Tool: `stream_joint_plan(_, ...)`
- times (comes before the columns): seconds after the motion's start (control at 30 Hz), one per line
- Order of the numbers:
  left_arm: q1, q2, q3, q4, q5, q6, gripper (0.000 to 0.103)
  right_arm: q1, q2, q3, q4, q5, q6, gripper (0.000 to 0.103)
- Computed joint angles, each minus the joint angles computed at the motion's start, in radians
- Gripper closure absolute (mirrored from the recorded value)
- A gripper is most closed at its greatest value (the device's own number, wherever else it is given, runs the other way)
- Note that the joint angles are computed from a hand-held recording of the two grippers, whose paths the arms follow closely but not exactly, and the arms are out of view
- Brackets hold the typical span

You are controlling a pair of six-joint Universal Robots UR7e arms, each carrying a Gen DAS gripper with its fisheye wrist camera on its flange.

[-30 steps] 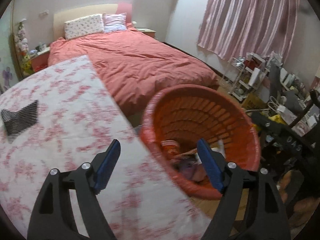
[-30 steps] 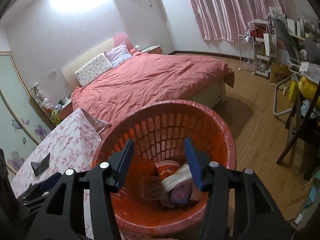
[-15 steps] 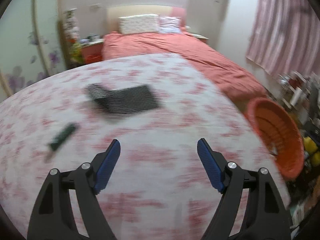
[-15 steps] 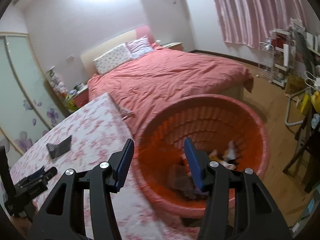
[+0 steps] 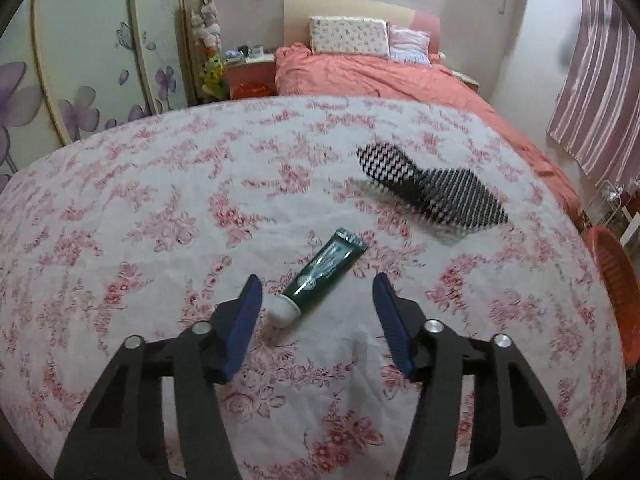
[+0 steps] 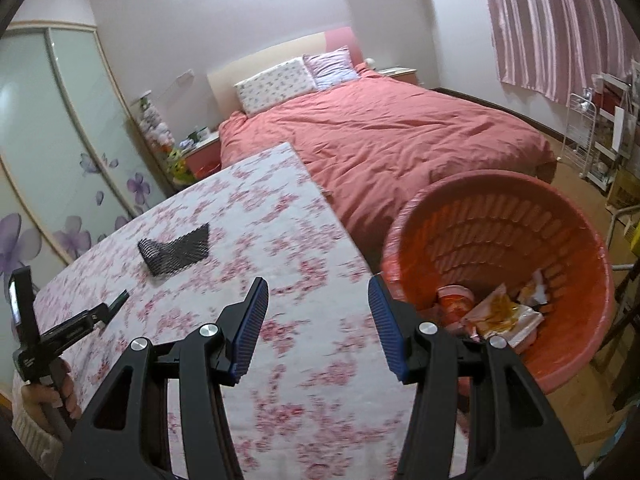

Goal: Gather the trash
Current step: 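Move both tools back over the green tube and black mesh pad, then grasp the green tube with the left tool while the right tool grasps the black mesh pad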

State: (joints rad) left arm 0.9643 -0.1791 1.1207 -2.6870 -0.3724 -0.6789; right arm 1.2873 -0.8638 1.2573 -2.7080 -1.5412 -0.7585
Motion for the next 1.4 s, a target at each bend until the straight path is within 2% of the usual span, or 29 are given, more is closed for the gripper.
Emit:
stream_joint_plan(0.17, 0.017, 0.018, -0.038, 0.014, -0.014, 0.019, 0.053, 0.017, 0.002, 0.019, -0.005, -0.019, -0.011, 0.05)
stream_joint_plan(0.23, 0.021, 0.022, -0.048, 0.017, -0.021, 0.027, 0.059, 0.022, 0.005, 0.023, -0.003, -0.025, -0.014, 0.05)
stream_joint_plan(0.3, 0.022, 0.028, -0.066, 0.05, -0.014, 0.013, 0.07, 0.025, 0.008, 0.024, 0.004, -0.028, -0.014, 0.05)
stream_joint_plan(0.37, 0.021, 0.024, -0.061, 0.006, -0.06, 0.046, 0.078, 0.026, 0.009, 0.026, 0.013, -0.027, -0.016, 0.05)
stream_joint_plan(0.43, 0.02, 0.025, -0.064, -0.006, -0.083, 0.056, 0.078, 0.032, 0.013, 0.03, 0.016, -0.031, -0.021, 0.05)
stream_joint_plan(0.77, 0.028, 0.063, -0.138, 0.022, -0.056, 0.065, 0.076, 0.051, 0.029, 0.038, 0.026, -0.043, -0.047, 0.05)
stream_joint_plan(0.83, 0.027, 0.07, -0.145, 0.021, -0.044, 0.078, 0.082, 0.056, 0.034, 0.036, 0.029, -0.046, -0.051, 0.05)
stream_joint_plan(0.9, 0.027, 0.074, -0.146, 0.007, -0.041, 0.094, 0.083, 0.06, 0.041, 0.032, 0.033, -0.05, -0.055, 0.05)
stream_joint_plan(1.13, 0.031, 0.046, -0.101, -0.023, -0.043, 0.082, 0.083, 0.087, 0.076, 0.014, 0.05, -0.065, -0.083, 0.05)
stream_joint_plan(1.4, 0.032, -0.035, 0.035, -0.117, -0.015, 0.059, 0.083, 0.136, 0.157, -0.054, 0.138, -0.056, -0.125, 0.05)
